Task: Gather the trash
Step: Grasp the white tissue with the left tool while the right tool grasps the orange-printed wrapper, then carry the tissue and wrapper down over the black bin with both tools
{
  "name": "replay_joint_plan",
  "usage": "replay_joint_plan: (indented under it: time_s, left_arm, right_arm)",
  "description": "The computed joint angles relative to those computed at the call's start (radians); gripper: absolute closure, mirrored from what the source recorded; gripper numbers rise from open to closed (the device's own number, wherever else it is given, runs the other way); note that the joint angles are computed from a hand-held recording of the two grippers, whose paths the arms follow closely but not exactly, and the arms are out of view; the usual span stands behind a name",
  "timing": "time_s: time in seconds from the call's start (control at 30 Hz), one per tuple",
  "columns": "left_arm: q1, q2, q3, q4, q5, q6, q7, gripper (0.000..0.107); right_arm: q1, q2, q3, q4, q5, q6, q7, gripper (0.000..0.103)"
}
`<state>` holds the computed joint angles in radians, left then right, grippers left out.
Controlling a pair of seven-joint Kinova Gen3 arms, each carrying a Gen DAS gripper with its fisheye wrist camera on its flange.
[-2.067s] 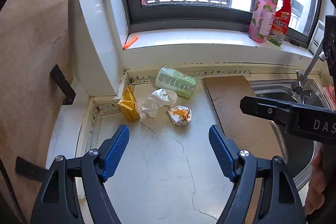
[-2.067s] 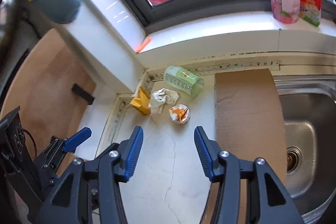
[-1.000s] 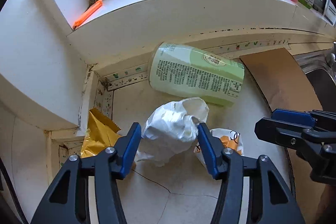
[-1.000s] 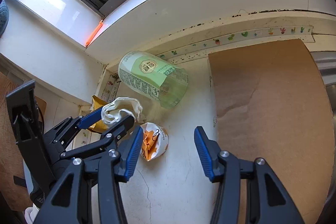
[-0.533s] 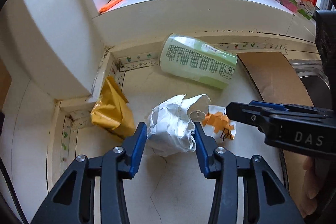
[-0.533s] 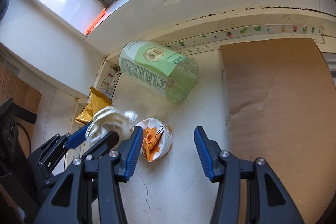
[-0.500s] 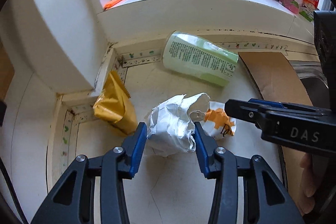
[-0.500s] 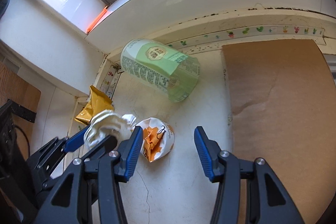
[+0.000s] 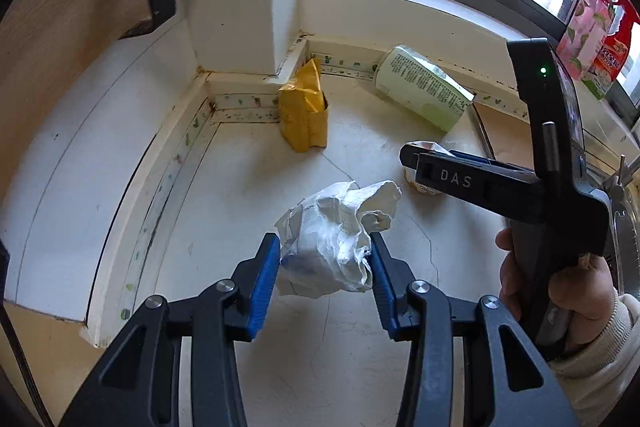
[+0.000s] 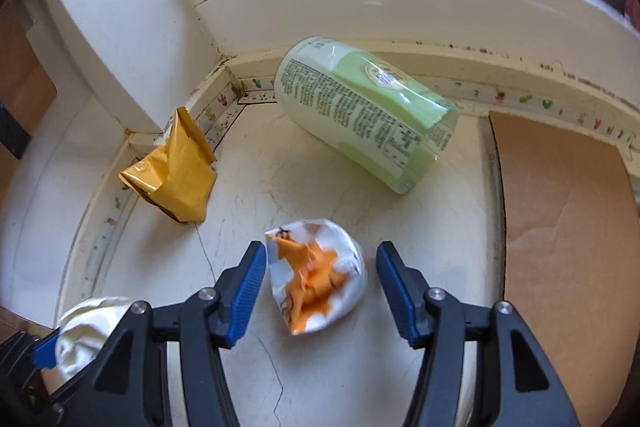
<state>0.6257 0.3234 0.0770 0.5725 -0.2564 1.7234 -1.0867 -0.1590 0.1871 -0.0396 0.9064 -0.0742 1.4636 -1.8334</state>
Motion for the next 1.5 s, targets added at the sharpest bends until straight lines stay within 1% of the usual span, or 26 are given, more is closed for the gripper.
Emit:
replay_joint_plan:
  time_s: [0.1, 0.17, 0.23, 0.4, 0.57, 0.73, 0.83, 1.0, 1.07, 1.17, 1.33, 1.5]
  left_arm:
    - [-0.007, -0.030, 0.003, 0.048, 0.010, -0.015, 0.025, 0.065]
    - [-0.005, -0.031, 0.008, 0.053, 0.002, -0.016, 0.028, 0.065]
    - [0.006, -0.032, 0.009, 0.056, -0.022, -0.008, 0.029, 0.065]
    - [0.014, -0.046, 0.009, 0.072, -0.051, -0.007, 0.046, 0.065]
    - [0.026, -0.059, 0.016, 0.081, -0.078, -0.001, 0.054, 0.065]
    - [0.052, -0.094, 0.035, 0.100, -0.104, 0.004, 0.057, 0.065]
    - [0.067, -0.135, 0.056, 0.128, -0.113, 0.007, 0.069, 0.065]
    - [0.087, -0.222, 0.118, 0.188, -0.129, 0.032, 0.095, 0.065]
    - [0.092, -0.255, 0.152, 0.204, -0.138, 0.049, 0.106, 0.065]
    - [0.088, -0.307, 0.207, 0.235, -0.141, 0.066, 0.116, 0.065]
    - [0.064, -0.382, 0.300, 0.263, -0.139, 0.097, 0.147, 0.065]
    - [0.041, -0.434, 0.398, 0.261, -0.141, 0.121, 0.150, 0.065]
  right_arm:
    - [-0.034, -0.004, -0.004, 0.010, 0.060, -0.012, -0.003, 0.045]
    - [-0.061, -0.009, -0.007, 0.023, 0.103, -0.022, -0.011, 0.045]
    - [-0.077, -0.016, -0.009, 0.035, 0.130, -0.029, -0.016, 0.054]
    - [-0.062, -0.030, -0.009, 0.034, 0.089, -0.005, -0.019, 0.054]
    - [-0.047, -0.069, -0.012, 0.030, 0.041, 0.050, -0.039, 0.054]
    - [-0.030, -0.147, -0.015, 0.061, -0.019, 0.102, -0.075, 0.054]
    - [-0.031, -0.212, -0.024, 0.091, -0.036, 0.129, -0.109, 0.054]
    - [-0.049, -0.317, -0.062, 0.133, -0.040, 0.176, -0.194, 0.054]
    - [-0.054, -0.349, -0.078, 0.151, -0.041, 0.184, -0.226, 0.054]
    - [-0.057, -0.417, -0.109, 0.150, -0.031, 0.231, -0.275, 0.054]
    - [-0.042, -0.509, -0.196, 0.125, -0.004, 0.315, -0.361, 0.054]
    - [0.015, -0.574, -0.329, 0.075, 0.010, 0.388, -0.455, 0.054]
